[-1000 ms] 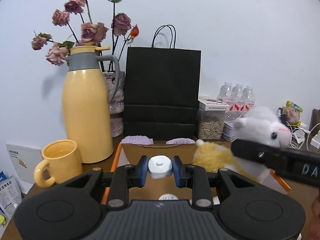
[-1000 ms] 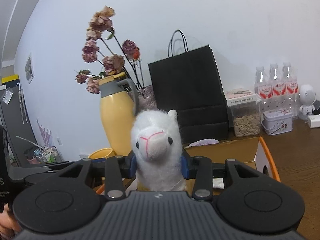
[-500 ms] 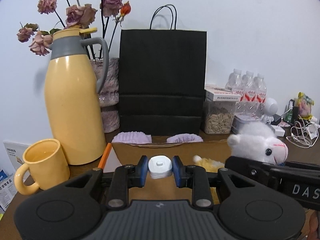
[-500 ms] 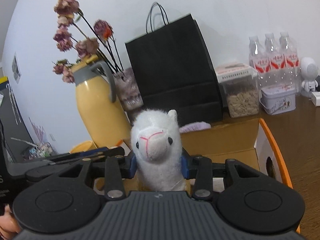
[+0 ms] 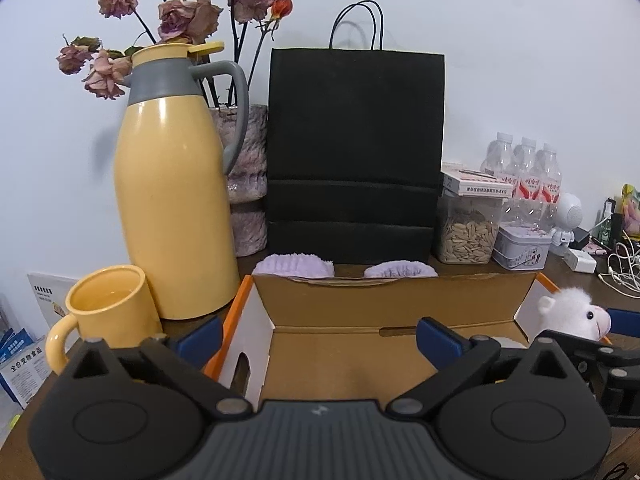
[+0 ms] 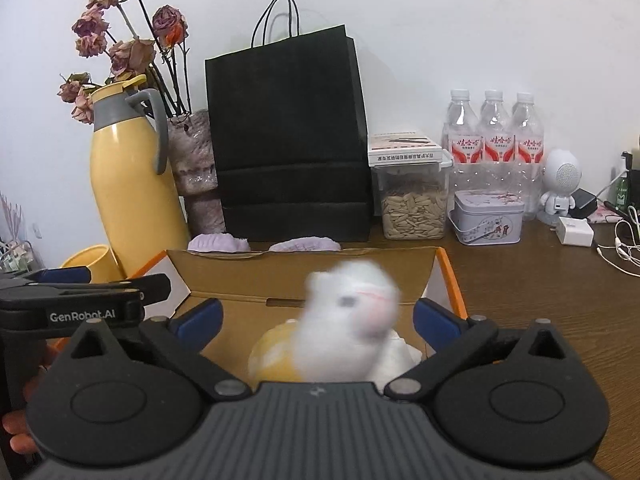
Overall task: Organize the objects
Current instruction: 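Carry the cap and alpaca into the cardboard box and open both tools, then withdraw both tools from the box toward the remaining table objects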
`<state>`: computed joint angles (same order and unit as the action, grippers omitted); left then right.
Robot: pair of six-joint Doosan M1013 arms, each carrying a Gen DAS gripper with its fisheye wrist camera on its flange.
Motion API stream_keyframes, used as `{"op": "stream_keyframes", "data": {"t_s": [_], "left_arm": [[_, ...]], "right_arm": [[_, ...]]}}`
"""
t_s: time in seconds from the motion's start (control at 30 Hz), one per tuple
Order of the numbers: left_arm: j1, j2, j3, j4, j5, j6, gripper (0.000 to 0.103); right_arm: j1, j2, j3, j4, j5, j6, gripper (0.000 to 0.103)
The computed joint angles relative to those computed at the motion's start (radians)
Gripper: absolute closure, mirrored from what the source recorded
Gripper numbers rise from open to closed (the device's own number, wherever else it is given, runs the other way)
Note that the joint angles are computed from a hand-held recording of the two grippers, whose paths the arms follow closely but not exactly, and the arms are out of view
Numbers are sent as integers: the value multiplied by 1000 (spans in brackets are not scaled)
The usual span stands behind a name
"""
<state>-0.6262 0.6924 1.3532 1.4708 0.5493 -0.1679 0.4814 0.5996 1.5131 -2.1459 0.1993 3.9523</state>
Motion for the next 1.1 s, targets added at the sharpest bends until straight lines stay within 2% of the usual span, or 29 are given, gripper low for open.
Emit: {"op": "stream_keyframes", "data": {"t_s": [0.4,0.83,1.1], "left_arm": [[-2,-3,5,14,-2,-8,0],[-21,-48,74,128,16,-119,0],[-41,-84,129,193,30,-190,0]], "right_arm": [[6,-9,11,23,25,-54,0],[25,-38,60,-69,88,-13,0],[37,-76,125,-190,146,87,0]]}}
